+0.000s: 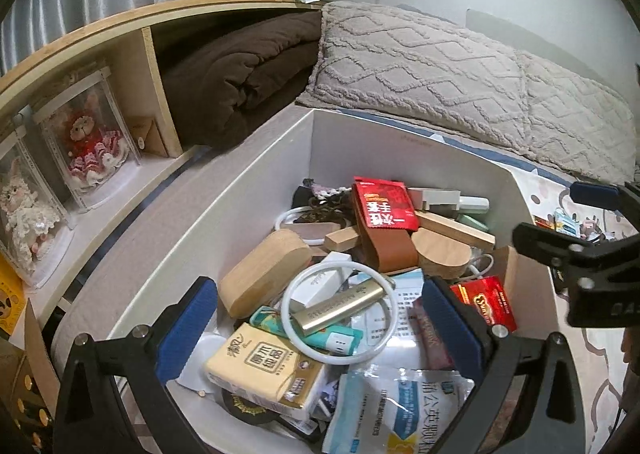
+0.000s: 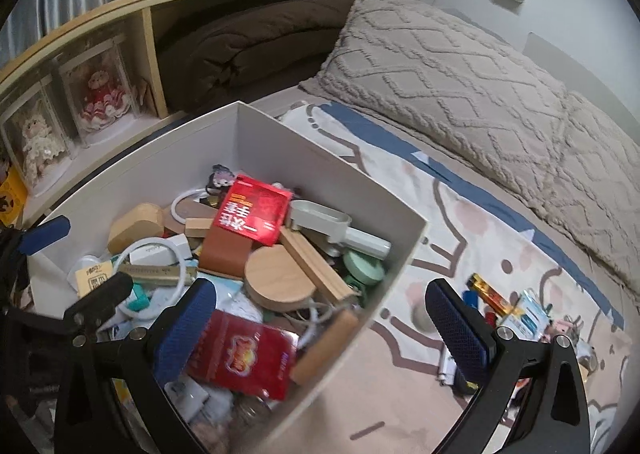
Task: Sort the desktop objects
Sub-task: 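Open both tools to drop the gold lighter and red packet into the box, then move both tools away from the box back toward the items on the bed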
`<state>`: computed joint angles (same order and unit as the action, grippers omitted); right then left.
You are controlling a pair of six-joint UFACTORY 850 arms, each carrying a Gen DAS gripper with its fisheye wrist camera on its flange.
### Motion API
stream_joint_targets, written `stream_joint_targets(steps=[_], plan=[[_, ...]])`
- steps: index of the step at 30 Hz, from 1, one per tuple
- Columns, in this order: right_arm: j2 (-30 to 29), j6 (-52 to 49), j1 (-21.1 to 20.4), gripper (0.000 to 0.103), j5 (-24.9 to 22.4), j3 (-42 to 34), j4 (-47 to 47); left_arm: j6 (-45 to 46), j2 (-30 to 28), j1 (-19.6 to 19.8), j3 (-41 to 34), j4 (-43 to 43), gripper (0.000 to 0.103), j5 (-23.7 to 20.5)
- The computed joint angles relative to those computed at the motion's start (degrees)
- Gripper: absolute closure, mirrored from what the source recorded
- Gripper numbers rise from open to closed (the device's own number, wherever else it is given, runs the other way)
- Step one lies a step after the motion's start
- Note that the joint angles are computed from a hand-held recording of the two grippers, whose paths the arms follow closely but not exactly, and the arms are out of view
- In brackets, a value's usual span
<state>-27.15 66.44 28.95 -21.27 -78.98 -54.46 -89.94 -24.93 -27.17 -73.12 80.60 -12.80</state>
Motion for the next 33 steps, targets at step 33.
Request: stream_joint_targets(steps=[33], plan=[[23.0,39.2,-5.3,0.000,-2.5,28.4,-31.8,-18.9,0.7,-5.9,-0.9,17.5,0.000,1.8]])
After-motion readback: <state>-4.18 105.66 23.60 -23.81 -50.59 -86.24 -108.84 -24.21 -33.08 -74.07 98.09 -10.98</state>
